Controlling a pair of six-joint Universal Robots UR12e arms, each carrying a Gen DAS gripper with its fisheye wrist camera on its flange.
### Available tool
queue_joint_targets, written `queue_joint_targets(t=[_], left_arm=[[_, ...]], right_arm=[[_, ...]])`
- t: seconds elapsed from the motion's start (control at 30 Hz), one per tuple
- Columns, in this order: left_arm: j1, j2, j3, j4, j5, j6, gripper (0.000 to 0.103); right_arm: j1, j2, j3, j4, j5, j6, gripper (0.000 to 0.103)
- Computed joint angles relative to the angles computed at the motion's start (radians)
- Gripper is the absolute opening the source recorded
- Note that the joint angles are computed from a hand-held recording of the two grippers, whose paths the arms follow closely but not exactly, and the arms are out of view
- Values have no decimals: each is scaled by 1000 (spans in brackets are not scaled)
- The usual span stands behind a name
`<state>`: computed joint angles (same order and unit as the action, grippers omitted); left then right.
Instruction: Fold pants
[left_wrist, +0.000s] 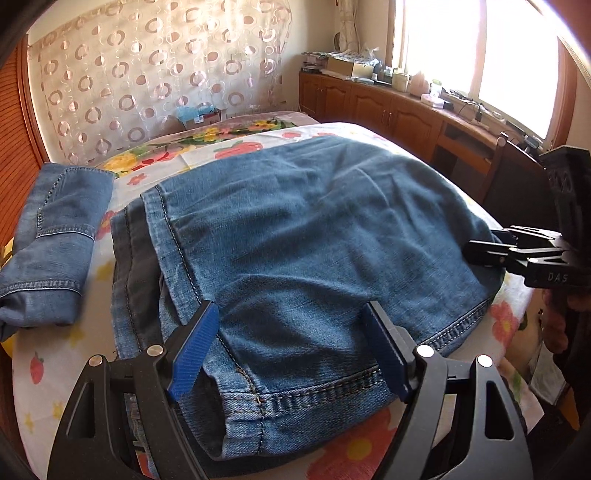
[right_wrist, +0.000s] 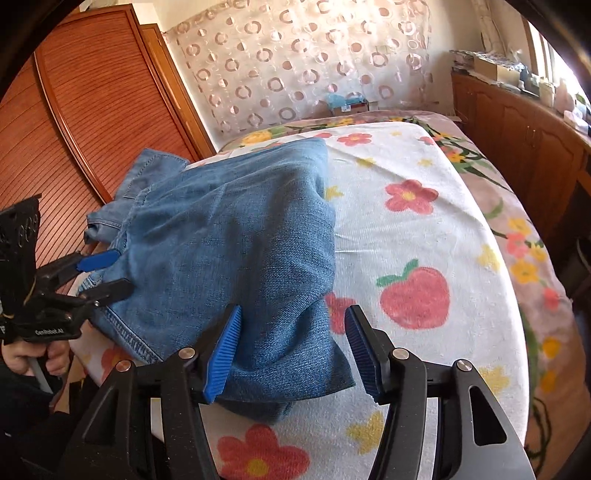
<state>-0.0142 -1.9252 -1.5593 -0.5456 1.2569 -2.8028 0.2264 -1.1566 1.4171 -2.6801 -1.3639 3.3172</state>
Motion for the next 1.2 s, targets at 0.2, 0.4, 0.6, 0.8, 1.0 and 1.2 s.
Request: queue_joint_targets(t=[0.2, 0.4, 0.6, 0.8, 1.0, 1.2], left_arm=[[1, 1, -12, 14, -4, -6, 80], [6, 2, -16, 18, -15, -12, 80], [12, 12, -16, 7, -19, -20, 80], [51, 44, -31, 66, -30, -67, 80], [104, 84, -58, 130, -11, -93, 80], [152, 101, -68, 154, 21, -124, 80]], right_arm=[[2, 7, 5, -22, 15, 30, 59], [-7, 18, -11, -1, 75, 73, 36], [10, 16, -39, -5, 25, 49, 16], [34, 24, -99, -48, 4, 19, 15], [74, 74, -209, -39, 46, -50, 14], [113, 136, -303, 23, 145, -139, 14]])
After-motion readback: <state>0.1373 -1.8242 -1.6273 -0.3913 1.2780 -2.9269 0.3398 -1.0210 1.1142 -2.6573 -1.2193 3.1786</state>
